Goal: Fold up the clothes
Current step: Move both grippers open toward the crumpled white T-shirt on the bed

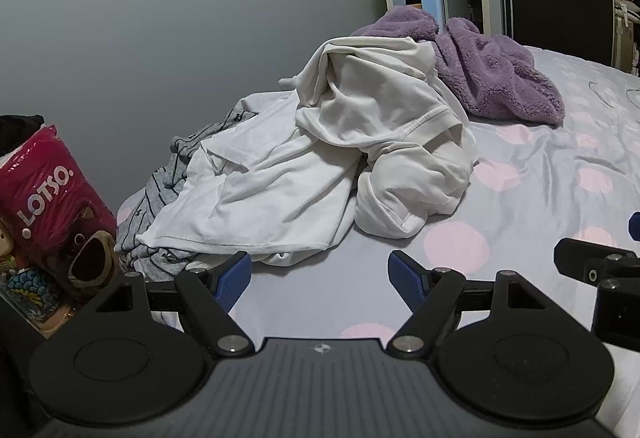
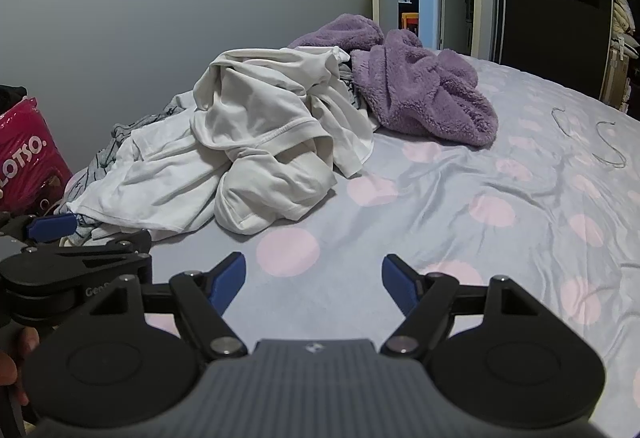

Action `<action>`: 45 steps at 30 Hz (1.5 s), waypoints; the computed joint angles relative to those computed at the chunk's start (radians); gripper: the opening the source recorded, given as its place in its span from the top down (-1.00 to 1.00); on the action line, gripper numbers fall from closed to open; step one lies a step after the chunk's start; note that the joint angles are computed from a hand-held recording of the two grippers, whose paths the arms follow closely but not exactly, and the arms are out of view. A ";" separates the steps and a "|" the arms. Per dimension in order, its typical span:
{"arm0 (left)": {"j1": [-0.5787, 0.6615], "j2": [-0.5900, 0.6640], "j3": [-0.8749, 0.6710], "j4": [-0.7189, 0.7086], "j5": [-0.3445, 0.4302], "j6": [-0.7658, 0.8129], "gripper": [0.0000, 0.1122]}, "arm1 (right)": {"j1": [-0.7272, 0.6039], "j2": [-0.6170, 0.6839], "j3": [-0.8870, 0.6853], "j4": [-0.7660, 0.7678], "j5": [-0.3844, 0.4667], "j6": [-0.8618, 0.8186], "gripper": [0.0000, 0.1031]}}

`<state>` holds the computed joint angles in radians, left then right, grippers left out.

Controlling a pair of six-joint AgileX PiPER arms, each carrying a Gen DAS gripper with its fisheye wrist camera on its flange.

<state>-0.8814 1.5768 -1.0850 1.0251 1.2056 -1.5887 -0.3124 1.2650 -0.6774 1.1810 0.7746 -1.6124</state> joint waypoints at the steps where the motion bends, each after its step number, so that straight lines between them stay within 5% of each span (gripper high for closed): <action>1: 0.001 -0.004 0.002 -0.001 -0.003 0.002 -0.33 | 0.007 -0.001 -0.001 -0.003 -0.007 0.005 -0.54; 45: 0.004 -0.011 0.001 -0.034 -0.020 0.028 -0.33 | 0.046 0.003 0.018 -0.028 -0.058 0.005 -0.54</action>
